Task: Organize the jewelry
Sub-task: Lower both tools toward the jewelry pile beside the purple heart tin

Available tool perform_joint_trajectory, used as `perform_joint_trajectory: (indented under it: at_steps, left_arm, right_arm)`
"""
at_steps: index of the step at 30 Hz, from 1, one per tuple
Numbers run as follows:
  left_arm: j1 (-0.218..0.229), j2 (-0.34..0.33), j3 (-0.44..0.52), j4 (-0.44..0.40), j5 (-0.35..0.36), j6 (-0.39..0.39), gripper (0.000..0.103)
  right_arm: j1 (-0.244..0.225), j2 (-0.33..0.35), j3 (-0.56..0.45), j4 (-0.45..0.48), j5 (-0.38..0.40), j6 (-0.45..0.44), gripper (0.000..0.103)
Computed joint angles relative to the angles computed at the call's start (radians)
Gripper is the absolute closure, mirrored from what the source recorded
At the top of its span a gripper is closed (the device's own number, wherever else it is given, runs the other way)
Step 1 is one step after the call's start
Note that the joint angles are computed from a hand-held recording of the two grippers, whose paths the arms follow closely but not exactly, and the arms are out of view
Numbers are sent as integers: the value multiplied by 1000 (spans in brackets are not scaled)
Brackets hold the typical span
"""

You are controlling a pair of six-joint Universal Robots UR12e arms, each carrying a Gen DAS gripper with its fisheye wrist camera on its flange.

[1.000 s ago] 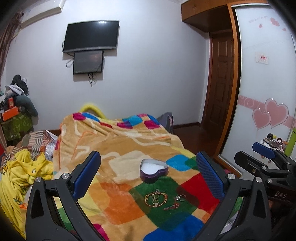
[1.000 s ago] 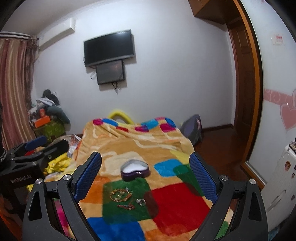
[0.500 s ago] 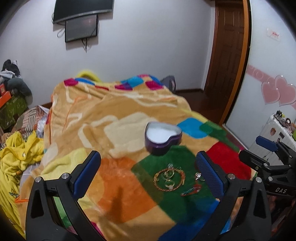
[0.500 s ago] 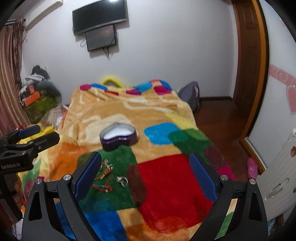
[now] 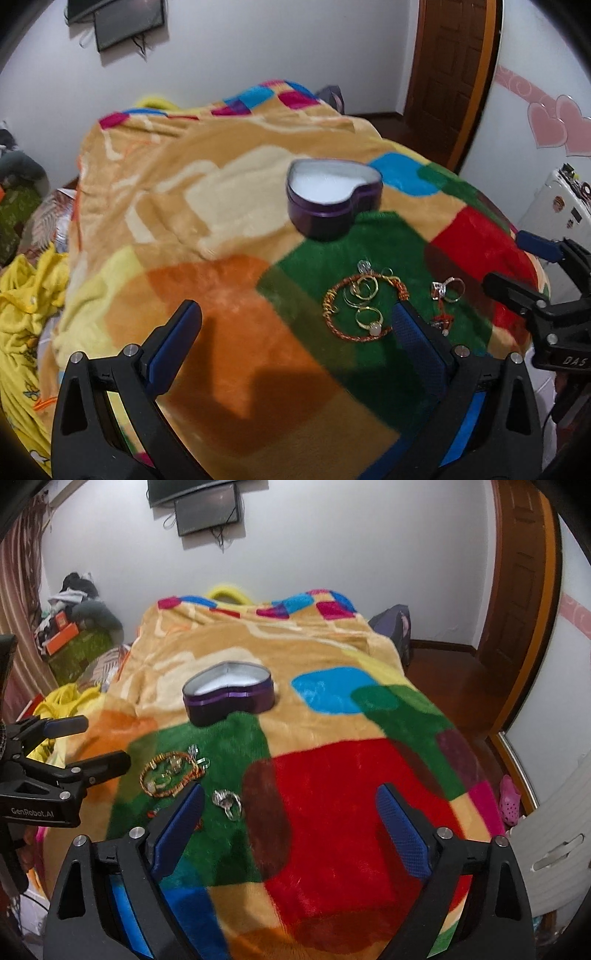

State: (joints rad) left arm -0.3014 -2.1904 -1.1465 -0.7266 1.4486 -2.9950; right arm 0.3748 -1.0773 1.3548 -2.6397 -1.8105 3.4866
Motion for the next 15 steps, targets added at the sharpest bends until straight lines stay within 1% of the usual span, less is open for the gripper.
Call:
perform_joint_trajectory:
  at_steps: [2,4,5,6,8,11,13,15]
  left_arm:
    - [-1,-8,10,-14,-4,0,1]
    - [-1,-17,24,-32,-5,0,6]
    - [0,-21,33,-47,-11,0,8]
    - [2,-27,43,-64,-18,-2,9]
    - [3,-33,52,-71,-23,-5,11]
    - [3,-39,62,-74,-24,1,19]
    - [3,-42,67,-79,-25,8,27]
    - [3,-45,70,-85,-25,14,31]
  right_arm:
    - [-6,1,2,13,28,-2,20]
    - [-9,6,-2,24,51,0,25]
    - [-12,7,-2,30,68,0,29]
    - [-13,9,-3,33,78,0,31]
    - [-17,11,-4,39,101,-3,35]
    - [-18,13,-3,37,121,-11,39]
    - [-20,17,-6,34,139,-15,42]
    - [-22,19,-8,34,155,-17,46]
